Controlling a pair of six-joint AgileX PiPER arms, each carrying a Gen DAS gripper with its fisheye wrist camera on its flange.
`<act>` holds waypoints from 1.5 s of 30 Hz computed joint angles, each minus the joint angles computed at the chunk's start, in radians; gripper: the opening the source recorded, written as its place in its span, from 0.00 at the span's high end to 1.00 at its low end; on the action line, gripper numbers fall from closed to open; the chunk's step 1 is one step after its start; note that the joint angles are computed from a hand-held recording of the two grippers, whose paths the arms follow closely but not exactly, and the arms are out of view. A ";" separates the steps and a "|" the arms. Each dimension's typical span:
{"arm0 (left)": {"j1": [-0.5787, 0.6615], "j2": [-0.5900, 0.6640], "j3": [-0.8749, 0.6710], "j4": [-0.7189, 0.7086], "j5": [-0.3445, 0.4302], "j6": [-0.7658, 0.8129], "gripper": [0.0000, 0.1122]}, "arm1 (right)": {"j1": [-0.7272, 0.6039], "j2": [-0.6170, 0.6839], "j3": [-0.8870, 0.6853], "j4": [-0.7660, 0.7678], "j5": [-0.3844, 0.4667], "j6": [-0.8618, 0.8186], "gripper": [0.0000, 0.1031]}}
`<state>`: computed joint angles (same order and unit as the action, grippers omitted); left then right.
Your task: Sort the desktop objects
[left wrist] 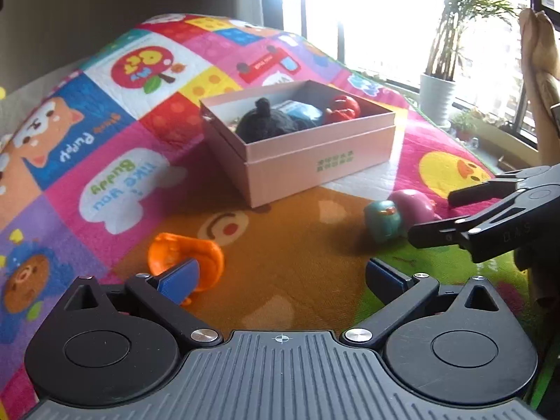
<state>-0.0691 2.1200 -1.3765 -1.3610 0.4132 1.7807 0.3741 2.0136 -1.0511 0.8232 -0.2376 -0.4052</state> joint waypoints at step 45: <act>-0.015 0.084 -0.085 -0.065 -0.103 -0.045 0.43 | 0.076 0.039 -0.097 0.686 -0.075 -0.743 0.00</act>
<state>-0.0844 2.2042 -1.4611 -1.4260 0.3101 1.7357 0.4500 2.0525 -1.1479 1.5094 -0.3124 -1.1482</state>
